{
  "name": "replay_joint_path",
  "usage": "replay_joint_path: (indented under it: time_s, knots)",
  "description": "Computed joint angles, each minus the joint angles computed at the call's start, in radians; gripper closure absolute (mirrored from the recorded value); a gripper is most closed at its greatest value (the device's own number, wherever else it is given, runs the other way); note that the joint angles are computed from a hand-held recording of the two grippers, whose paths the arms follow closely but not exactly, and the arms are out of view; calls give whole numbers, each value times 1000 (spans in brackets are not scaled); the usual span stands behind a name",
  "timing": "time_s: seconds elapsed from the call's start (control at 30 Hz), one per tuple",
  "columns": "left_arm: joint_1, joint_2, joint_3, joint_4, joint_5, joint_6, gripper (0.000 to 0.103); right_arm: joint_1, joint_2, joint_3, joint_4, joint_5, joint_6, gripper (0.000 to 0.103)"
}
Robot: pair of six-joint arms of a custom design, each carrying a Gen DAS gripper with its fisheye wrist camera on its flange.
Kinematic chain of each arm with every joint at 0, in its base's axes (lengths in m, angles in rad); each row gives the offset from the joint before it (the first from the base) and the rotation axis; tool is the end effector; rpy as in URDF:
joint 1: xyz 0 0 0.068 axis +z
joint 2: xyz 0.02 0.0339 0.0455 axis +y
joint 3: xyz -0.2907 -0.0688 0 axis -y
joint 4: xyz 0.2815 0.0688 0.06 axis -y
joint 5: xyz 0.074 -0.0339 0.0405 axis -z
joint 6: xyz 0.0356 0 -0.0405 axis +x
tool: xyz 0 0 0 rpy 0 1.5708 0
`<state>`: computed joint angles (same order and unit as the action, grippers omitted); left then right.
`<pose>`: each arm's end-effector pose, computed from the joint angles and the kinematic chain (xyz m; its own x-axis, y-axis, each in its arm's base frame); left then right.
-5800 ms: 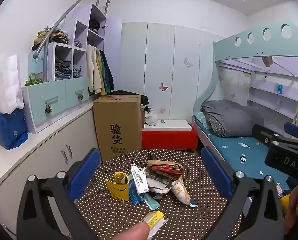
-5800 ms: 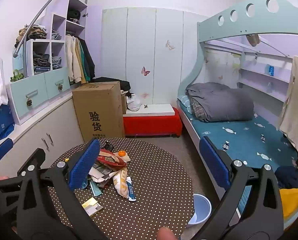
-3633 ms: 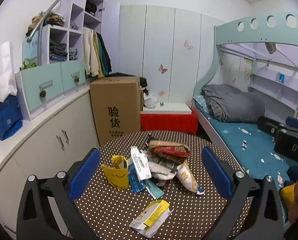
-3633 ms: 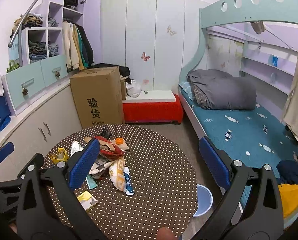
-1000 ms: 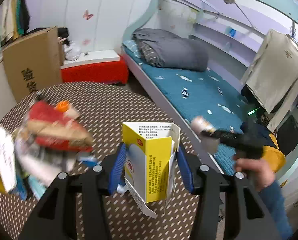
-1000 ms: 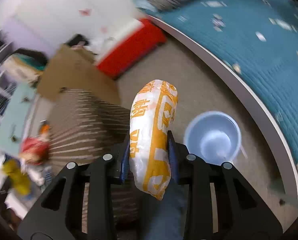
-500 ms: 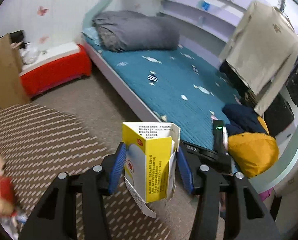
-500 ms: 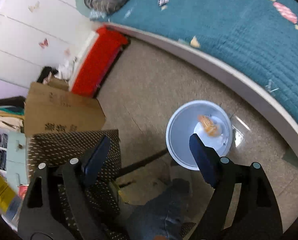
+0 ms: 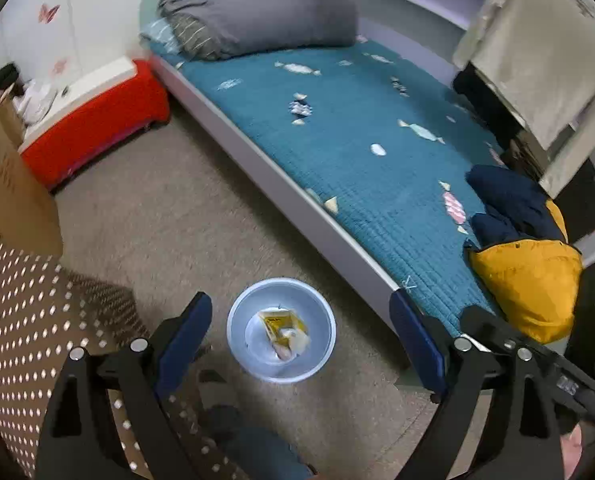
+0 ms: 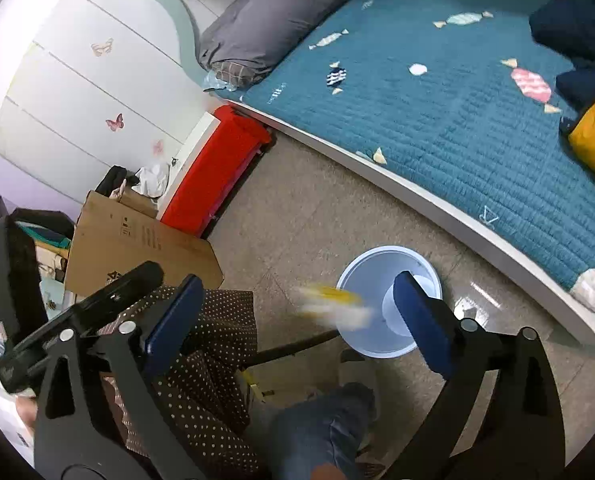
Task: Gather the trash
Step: 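Carry both items to the blue bin and release them, then return both tools to the table over the remaining trash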
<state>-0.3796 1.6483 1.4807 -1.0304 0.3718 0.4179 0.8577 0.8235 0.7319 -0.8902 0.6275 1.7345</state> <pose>0.3380 -0.1488 0.3157 -0.6006 0.6467 -0.4702 0.7789 0.6060 -0.1614 0.1240 0.1114 0.2752 -0.3049 0.8684 -0.3911 0.6017 0.4940 0.6277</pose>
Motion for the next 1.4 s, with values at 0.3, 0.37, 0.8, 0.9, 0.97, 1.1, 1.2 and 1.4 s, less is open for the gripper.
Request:
replay_joint_path:
  time_s: [0.3, 0.37, 0.8, 0.9, 0.97, 1.1, 1.2, 1.4]
  knots:
    - [157, -176, -67, -14, 86, 86, 15, 134, 204, 215, -185, 136, 68, 6]
    - [202, -208, -74, -35, 118, 107, 15, 163, 248, 275, -220, 167, 65, 6]
    - [655, -295, 28, -196, 371, 341, 12, 264, 567, 721, -296, 248, -125, 6]
    - [757, -268, 69, -231, 409, 396, 12, 272, 638, 809, -282, 251, -183, 6]
    - [830, -244, 95, -255, 433, 431, 12, 273, 685, 865, -265, 241, -238, 6]
    - [936, -197, 140, -279, 463, 461, 12, 279, 784, 978, -245, 215, -326, 6]
    - [1020, -170, 158, -266, 487, 467, 12, 290, 851, 1057, -247, 197, -356, 6]
    - [1178, -130, 162, -163, 526, 443, 12, 293, 977, 1205, -236, 142, -469, 6]
